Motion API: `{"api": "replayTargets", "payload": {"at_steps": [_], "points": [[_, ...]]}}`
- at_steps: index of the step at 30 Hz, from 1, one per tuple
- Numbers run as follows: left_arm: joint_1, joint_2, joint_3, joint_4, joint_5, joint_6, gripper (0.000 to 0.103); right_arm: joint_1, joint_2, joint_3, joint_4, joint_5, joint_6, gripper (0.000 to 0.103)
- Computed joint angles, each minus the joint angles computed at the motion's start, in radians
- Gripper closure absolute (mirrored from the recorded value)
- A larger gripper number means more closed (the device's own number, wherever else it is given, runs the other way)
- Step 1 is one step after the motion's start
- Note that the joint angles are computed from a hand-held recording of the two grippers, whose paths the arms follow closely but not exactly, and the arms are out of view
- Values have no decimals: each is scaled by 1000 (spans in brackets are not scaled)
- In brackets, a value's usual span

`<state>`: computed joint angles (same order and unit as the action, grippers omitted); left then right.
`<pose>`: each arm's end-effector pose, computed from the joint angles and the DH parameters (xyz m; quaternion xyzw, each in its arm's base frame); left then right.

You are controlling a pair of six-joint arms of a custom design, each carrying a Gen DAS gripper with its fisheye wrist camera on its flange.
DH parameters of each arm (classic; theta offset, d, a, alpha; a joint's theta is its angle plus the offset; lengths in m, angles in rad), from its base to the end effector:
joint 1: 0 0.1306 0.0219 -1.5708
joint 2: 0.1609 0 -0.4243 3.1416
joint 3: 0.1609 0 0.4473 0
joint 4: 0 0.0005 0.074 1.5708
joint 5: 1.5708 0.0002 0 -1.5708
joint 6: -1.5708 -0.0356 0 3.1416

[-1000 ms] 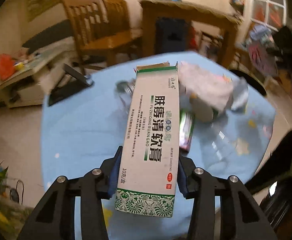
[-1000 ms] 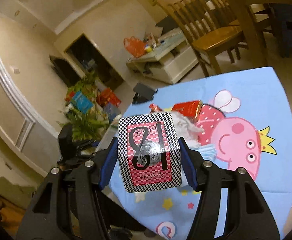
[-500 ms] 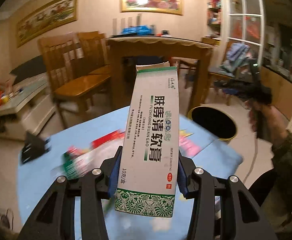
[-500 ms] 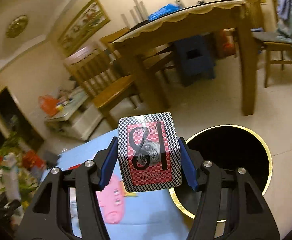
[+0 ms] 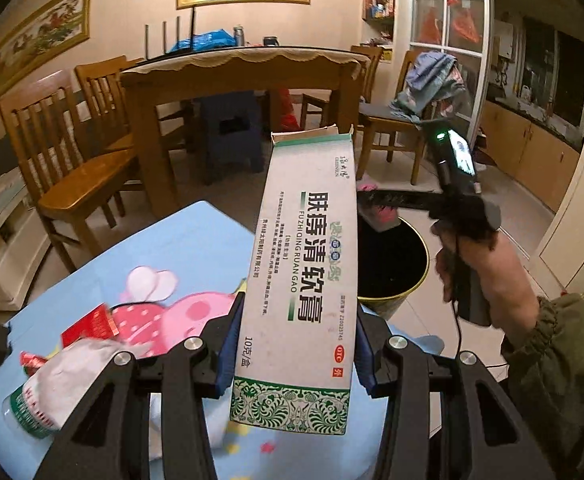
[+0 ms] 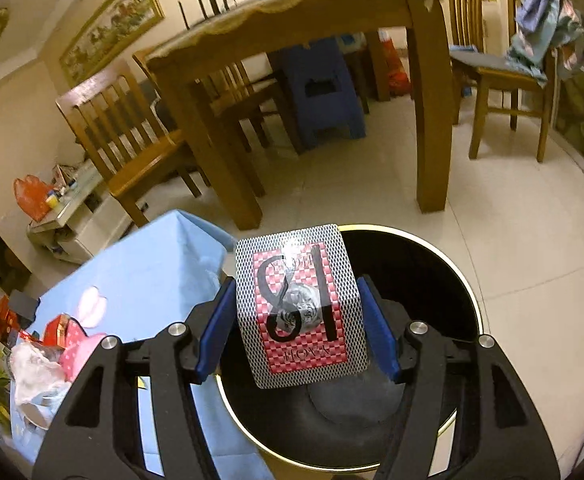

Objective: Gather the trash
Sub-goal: 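Drop the card into the black bin with the right gripper while the left drops the box, then grasp the blue face mask with the right gripper while the left gripper grasps the tissue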

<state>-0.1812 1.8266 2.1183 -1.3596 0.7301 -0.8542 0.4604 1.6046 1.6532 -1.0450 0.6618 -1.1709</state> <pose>0.6550 -0.1446 0.5591 0.5249 0.7422 -0.2496 0.3335 0.5529 0.2492 0.4828 0.4018 0.8184 -0.0185 0.4105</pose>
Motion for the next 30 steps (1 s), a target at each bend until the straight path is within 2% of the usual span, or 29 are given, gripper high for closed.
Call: {"api": "replayTargets", "payload": {"at_steps": [1, 2, 3, 4, 6, 9, 14, 16, 18, 20, 23, 24, 26, 27, 30], "points": [[-10, -5, -9, 10, -10, 0, 58, -8, 2, -2, 5, -19, 4, 31], [-17, -7, -13, 20, -20, 1, 58, -21, 11, 4, -3, -30, 11, 13], [-29, -13, -24, 31, -30, 0, 58, -25, 28, 23, -51, -23, -4, 6], [-36, -13, -26, 30, -35, -2, 58, -26, 36, 32, -85, -16, -17, 5], [-55, -11, -21, 29, -47, -2, 58, -27, 30, 26, -102, -4, -40, 5], [-75, -11, -20, 40, -65, -5, 58, -13, 15, 29, -167, 85, -118, 5], [-109, -5, -14, 60, -100, -22, 58, 25, -23, 20, -323, 256, -343, 5], [-127, 7, 2, 59, -108, -26, 58, 34, -50, -4, -342, 295, -405, 5], [-157, 42, 52, 39, -127, -22, 58, 38, -84, -39, -316, 310, -436, 5], [-186, 78, 99, 22, -148, -24, 58, 44, -103, -54, -333, 329, -474, 5], [-238, 141, 179, -17, -219, -16, 57, 49, -118, -58, -382, 356, -534, 5], [-252, 164, 206, -34, -244, -5, 53, 51, -122, -60, -394, 363, -550, 5], [-263, 166, 196, -10, -262, 5, 43, 55, -133, -64, -425, 372, -583, 5], [-268, 158, 176, 14, -271, 3, 43, 59, -133, -59, -437, 374, -594, 5], [-274, 149, 156, 21, -277, -10, 43, 64, -139, -60, -461, 382, -631, 5]]}}
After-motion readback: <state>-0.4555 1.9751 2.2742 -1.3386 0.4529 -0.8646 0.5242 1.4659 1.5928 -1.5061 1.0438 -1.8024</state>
